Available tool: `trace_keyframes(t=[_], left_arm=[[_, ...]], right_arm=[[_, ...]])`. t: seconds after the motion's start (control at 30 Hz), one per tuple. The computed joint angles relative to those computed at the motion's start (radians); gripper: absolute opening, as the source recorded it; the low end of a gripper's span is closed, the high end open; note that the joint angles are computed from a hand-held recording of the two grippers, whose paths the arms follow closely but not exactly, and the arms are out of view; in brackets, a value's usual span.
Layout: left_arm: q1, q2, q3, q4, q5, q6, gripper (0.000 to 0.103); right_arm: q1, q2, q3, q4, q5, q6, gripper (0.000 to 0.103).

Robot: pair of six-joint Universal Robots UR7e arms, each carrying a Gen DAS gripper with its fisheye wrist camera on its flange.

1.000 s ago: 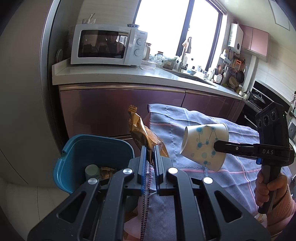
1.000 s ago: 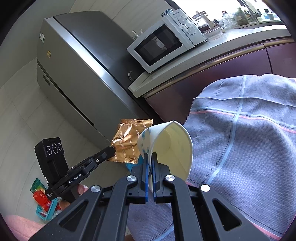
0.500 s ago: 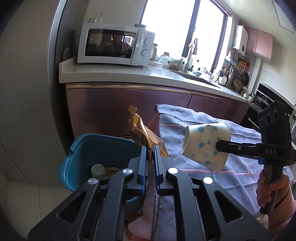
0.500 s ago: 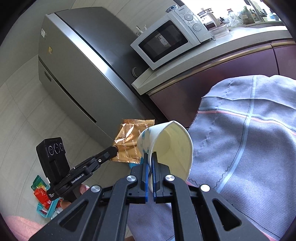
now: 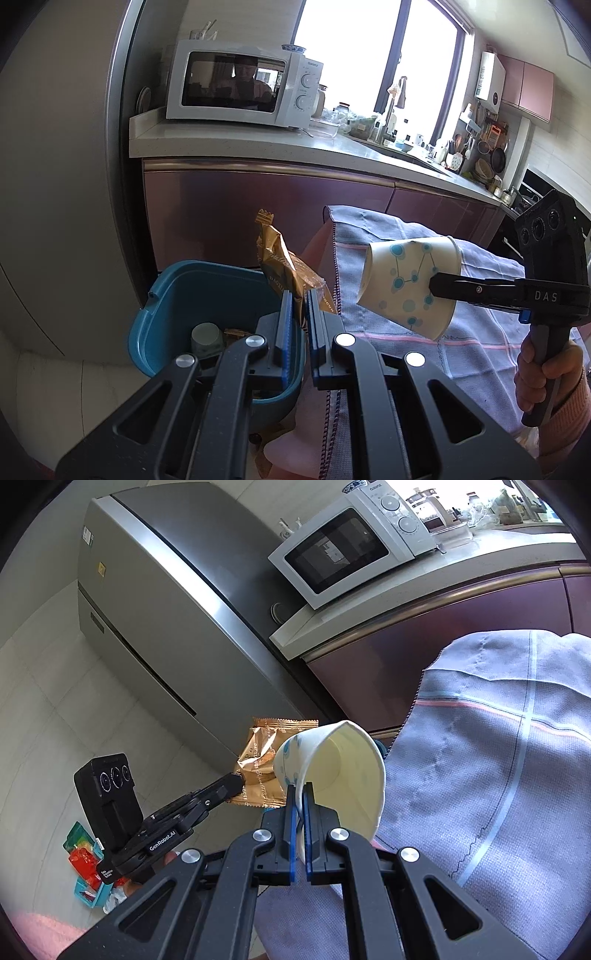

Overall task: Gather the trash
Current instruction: 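Carry the gold wrapper and white paper cup over the teal bin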

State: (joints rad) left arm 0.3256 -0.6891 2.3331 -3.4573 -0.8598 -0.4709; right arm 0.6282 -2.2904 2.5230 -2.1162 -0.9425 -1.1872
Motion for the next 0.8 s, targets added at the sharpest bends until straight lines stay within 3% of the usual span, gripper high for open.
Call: trace_keyframes(t=[0.6, 0.8], left_arm=[[0.025, -0.002, 0.013, 0.003, 0.027, -0.025, 0.008], [0.033, 0.001, 0.009, 0.016, 0.034, -0.038, 0.008]], right_arm=[[0.123, 0.091, -0.004, -0.137, -0.086, 0.116, 0.003], [0.185, 0.155, -0.001, -0.234, -0.132, 0.176, 0.003]])
